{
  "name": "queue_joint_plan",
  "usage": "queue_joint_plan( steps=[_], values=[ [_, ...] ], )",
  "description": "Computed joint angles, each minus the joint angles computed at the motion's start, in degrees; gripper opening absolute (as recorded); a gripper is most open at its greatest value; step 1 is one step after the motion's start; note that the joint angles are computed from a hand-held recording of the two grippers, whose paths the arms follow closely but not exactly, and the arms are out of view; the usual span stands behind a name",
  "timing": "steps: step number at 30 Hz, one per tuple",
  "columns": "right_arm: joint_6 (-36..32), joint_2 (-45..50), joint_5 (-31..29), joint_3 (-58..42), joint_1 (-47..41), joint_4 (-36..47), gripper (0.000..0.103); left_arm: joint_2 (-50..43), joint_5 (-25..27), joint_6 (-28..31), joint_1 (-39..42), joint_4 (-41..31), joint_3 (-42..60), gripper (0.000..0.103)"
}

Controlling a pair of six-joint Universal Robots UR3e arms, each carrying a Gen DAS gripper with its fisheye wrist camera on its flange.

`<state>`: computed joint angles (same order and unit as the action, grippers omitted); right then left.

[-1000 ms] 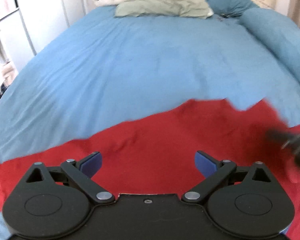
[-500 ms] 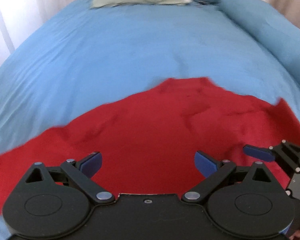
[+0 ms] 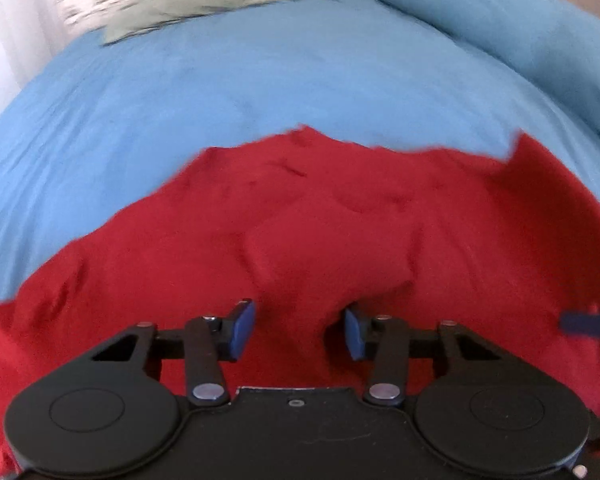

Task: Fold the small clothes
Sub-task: 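Grasp the side edge of the sweater body with the left tool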

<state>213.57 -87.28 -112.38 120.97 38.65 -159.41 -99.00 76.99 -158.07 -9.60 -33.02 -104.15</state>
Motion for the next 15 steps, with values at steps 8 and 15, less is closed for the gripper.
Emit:
queue_joint_plan(
  steps=[8, 15],
  values=[
    [0.4, -0.3, 1.3, 1.2, -0.9, -1.5, 0.084, 6.7, -4.2, -5.9, 9.9, -4.4, -6.6, 0.048],
    [0.2, -1.2, 2.4, 1.8, -1.7, -0.9, 0.086, 5.7, -8.6, -6.3, 10.7, -4.0, -6.2, 0.048]
  ],
)
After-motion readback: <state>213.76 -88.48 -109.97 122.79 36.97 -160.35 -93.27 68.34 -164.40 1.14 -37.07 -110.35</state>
